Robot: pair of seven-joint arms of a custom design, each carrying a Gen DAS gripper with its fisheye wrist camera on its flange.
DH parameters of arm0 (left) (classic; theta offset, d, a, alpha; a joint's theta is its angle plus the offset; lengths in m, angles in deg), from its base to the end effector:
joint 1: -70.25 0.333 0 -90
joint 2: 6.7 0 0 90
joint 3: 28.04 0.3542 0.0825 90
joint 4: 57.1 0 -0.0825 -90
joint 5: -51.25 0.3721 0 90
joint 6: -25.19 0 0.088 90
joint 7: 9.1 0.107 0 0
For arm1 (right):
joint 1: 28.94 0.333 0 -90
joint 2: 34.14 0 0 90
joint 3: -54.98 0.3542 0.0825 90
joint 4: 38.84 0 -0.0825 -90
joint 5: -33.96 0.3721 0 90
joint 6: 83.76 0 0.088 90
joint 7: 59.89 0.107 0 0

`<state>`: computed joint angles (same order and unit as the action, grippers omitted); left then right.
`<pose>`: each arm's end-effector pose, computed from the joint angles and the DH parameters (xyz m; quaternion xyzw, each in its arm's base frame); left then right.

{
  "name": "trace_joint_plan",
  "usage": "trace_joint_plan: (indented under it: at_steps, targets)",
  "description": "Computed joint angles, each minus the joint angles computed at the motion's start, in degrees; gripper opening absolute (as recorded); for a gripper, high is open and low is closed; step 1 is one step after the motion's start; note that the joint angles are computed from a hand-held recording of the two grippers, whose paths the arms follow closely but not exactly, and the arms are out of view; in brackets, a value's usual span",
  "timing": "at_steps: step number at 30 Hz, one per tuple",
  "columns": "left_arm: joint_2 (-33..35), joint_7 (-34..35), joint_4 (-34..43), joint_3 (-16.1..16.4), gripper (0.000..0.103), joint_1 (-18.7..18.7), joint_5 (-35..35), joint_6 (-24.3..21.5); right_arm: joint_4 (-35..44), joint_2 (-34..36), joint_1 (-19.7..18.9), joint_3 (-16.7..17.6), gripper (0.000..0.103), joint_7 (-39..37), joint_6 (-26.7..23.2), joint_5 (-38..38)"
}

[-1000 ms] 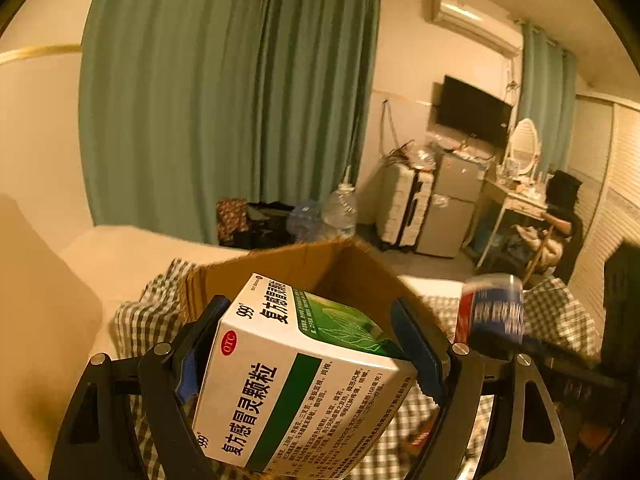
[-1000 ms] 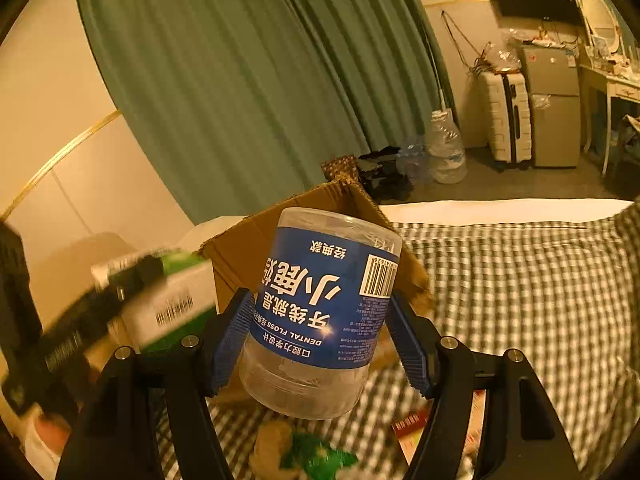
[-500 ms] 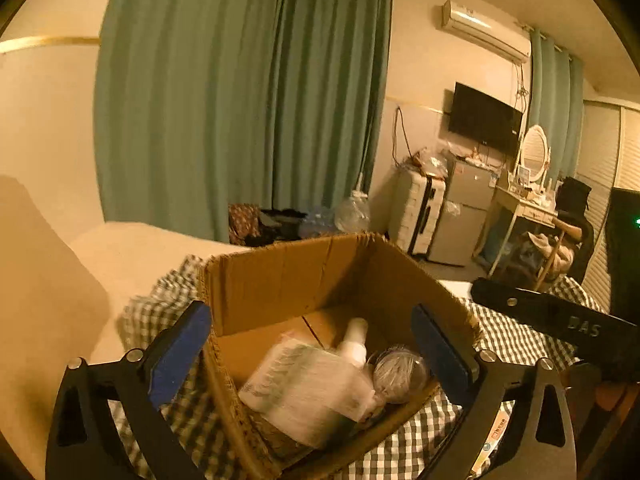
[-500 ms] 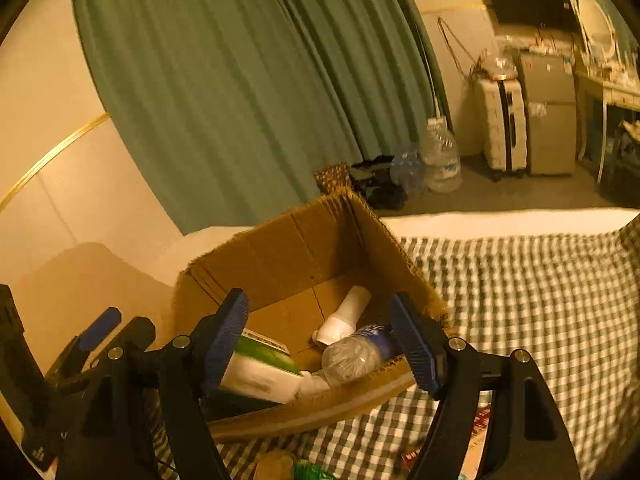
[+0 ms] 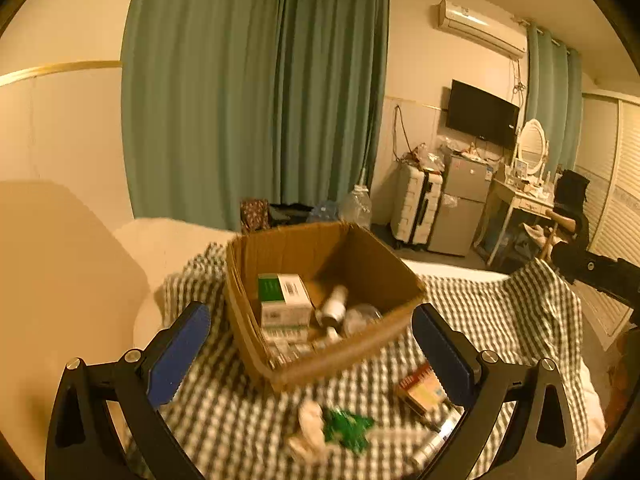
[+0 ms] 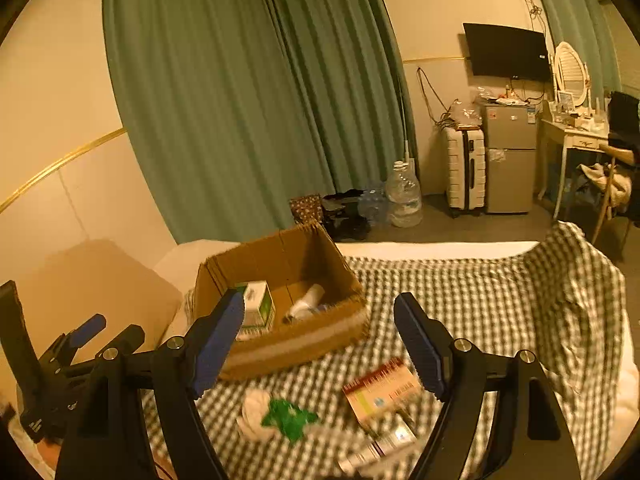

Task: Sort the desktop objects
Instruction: 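Carry the medicine box and water bottle into the box and open both grippers, then grasp the white tissue with the left gripper while the right grasps the black case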

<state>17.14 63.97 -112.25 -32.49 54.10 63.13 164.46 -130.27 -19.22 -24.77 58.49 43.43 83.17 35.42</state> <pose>0.6660 -0.2290 0.7997 -0.5724 0.6441 -0.4106 0.2982 0.6824 0.0839 0.6528 -0.5691 0.6491 -0.2733 0.4243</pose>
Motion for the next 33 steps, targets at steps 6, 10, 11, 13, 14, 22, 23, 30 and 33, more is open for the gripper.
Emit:
trace_joint_plan:
  at_steps: [6, 10, 11, 13, 14, 22, 23, 30, 33]
  targets:
    - [-7.52, -2.20, -14.77, -0.87, 0.103, -0.81, 1.96, 4.23, -12.99, -6.38, 0.05, 0.05, 0.077, -0.58, 3.24, 1.75]
    - [-9.58, -4.25, -20.91, -1.11, 0.103, -1.20, 5.27, 6.80, -20.02, -7.75, 0.28, -0.04, 0.077, 0.00, 5.98, 3.24]
    - [-9.62, -4.66, -21.74, -1.23, 0.103, -1.17, 5.63, 6.95, -21.11, -7.79, 0.27, -0.07, 0.077, 0.02, 6.08, 3.57]
    - [-9.94, -5.09, -24.28, -1.54, 0.103, -0.73, 5.52, 8.14, -23.14, -7.43, 0.42, -0.47, 0.077, 1.19, 6.68, 3.69]
    - [-9.95, -5.51, -25.61, -1.56, 0.103, -0.59, 5.61, 8.97, -23.86, -7.12, -0.01, -0.17, 0.077, 0.98, 7.00, 4.61]
    - [-7.48, -5.28, -31.02, -1.58, 0.103, 0.41, 4.01, 11.18, -22.94, -0.79, -2.97, 2.04, 0.077, 1.87, 4.60, 8.98]
    - [-7.03, -5.02, -31.54, -1.58, 0.103, 0.56, 3.50, 11.91, -22.50, -0.03, -3.19, 2.40, 0.077, 1.87, 3.90, 9.03]
    - [-3.38, -4.58, -30.11, -0.27, 0.103, 0.04, 3.15, 11.97, -18.45, 3.99, -4.17, 5.59, 0.077, -3.12, -3.72, 11.67]
    - [-2.19, -3.09, -29.03, -0.74, 0.103, 0.80, 0.33, 10.97, -16.78, 5.38, -3.98, 6.21, 0.077, -4.81, -6.58, 13.31]
